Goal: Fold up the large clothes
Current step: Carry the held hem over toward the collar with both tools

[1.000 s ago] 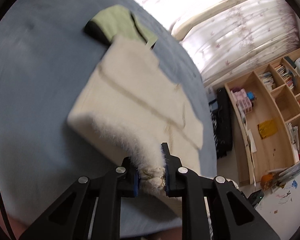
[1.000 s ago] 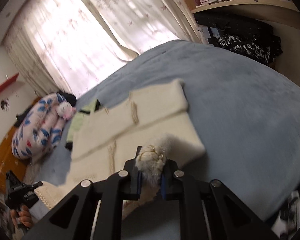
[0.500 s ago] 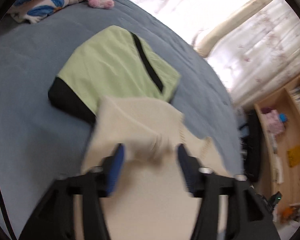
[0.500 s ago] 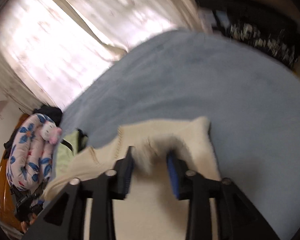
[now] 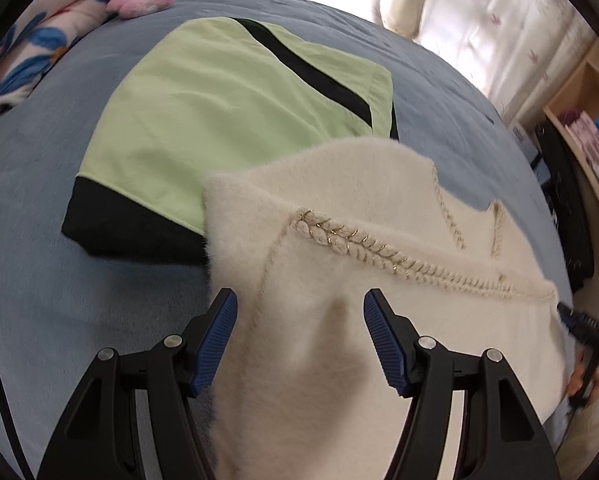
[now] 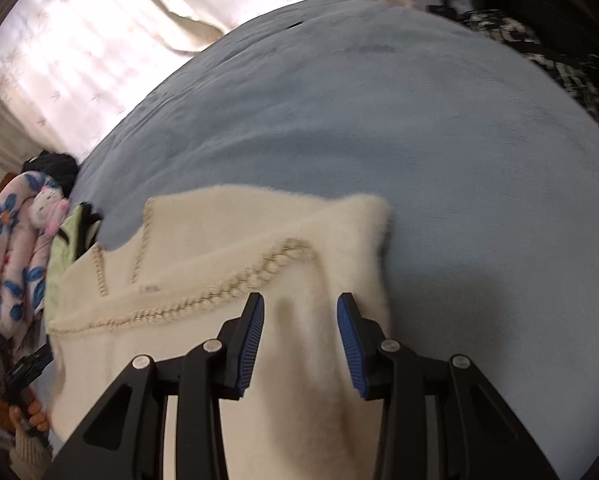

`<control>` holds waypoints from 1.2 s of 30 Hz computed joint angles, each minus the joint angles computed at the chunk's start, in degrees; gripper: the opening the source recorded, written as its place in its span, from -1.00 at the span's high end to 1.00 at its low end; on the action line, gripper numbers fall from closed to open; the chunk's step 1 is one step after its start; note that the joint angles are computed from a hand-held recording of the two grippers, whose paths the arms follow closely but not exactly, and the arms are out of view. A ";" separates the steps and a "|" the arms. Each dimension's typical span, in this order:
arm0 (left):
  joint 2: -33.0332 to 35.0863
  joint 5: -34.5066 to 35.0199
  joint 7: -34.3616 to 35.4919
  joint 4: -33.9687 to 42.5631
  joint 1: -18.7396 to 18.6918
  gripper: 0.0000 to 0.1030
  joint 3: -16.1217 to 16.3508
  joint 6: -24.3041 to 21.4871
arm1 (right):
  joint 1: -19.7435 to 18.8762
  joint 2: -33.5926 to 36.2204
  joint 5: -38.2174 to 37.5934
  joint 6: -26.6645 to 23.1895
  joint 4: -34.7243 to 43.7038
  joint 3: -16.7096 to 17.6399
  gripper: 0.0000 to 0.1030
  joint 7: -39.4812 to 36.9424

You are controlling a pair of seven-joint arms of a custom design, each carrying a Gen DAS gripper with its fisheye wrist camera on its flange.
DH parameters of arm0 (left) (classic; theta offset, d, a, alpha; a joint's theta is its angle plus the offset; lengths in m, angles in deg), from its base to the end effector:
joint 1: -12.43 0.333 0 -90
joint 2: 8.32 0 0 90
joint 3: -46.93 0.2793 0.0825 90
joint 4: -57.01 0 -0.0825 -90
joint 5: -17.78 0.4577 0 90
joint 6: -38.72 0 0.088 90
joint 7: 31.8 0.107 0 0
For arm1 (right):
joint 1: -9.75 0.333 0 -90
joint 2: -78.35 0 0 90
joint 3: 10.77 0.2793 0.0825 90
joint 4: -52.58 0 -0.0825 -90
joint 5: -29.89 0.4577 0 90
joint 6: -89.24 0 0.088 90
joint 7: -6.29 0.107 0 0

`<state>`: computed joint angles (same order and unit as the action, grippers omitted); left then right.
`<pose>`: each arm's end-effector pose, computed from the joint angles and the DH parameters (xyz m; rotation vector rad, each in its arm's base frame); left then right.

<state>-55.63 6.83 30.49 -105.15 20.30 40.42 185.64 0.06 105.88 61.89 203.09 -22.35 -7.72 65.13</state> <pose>0.4317 0.0216 0.4199 -2.5111 1.2450 -0.7266 0.7743 -0.0644 0.4473 -2.0112 1.5785 0.0924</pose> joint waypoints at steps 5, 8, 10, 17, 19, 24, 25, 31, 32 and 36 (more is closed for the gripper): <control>2.88 3.04 1.93 2.02 1.14 -0.24 -1.14 -1.55 | 2.50 1.06 -5.51 2.63 0.38 -0.22 0.15 -1.19; 5.98 6.43 1.37 4.04 2.62 -0.24 -3.01 -2.23 | 2.80 0.57 -5.88 5.65 -1.55 0.24 0.15 -2.81; 7.50 7.80 0.99 5.02 2.81 -0.25 -3.26 -2.28 | 2.70 -0.58 -5.37 8.00 -3.85 0.52 0.16 -4.49; 6.59 18.23 -5.31 5.56 5.37 0.51 -10.19 -2.73 | 3.55 -6.56 -4.18 16.14 -13.10 0.19 0.72 -8.04; 5.02 22.51 -8.33 5.61 5.30 0.90 -12.84 -5.04 | 4.68 -10.59 -5.26 21.48 -18.73 -0.30 0.82 -9.01; -1.22 30.03 -15.94 4.47 2.61 0.90 -17.11 -11.00 | 5.95 -19.29 -2.35 28.93 -28.94 -1.13 0.85 -13.47; -2.64 31.11 -16.81 4.29 1.62 0.90 -17.53 -12.76 | 6.17 -20.76 -0.84 29.53 -30.22 -1.47 0.85 -14.72; -10.49 34.96 -20.82 3.82 -2.19 0.90 -17.41 -18.46 | 8.81 -28.93 6.72 31.85 -35.22 -4.87 0.86 -21.19; -11.24 35.34 -21.42 4.05 -2.29 0.90 -17.27 -18.91 | 9.34 -29.57 7.35 32.14 -35.29 -5.42 0.86 -21.71; -11.84 38.32 -25.23 7.18 0.16 0.99 -18.72 -21.37 | 11.26 -31.09 9.00 34.29 -35.30 -6.77 0.86 -22.47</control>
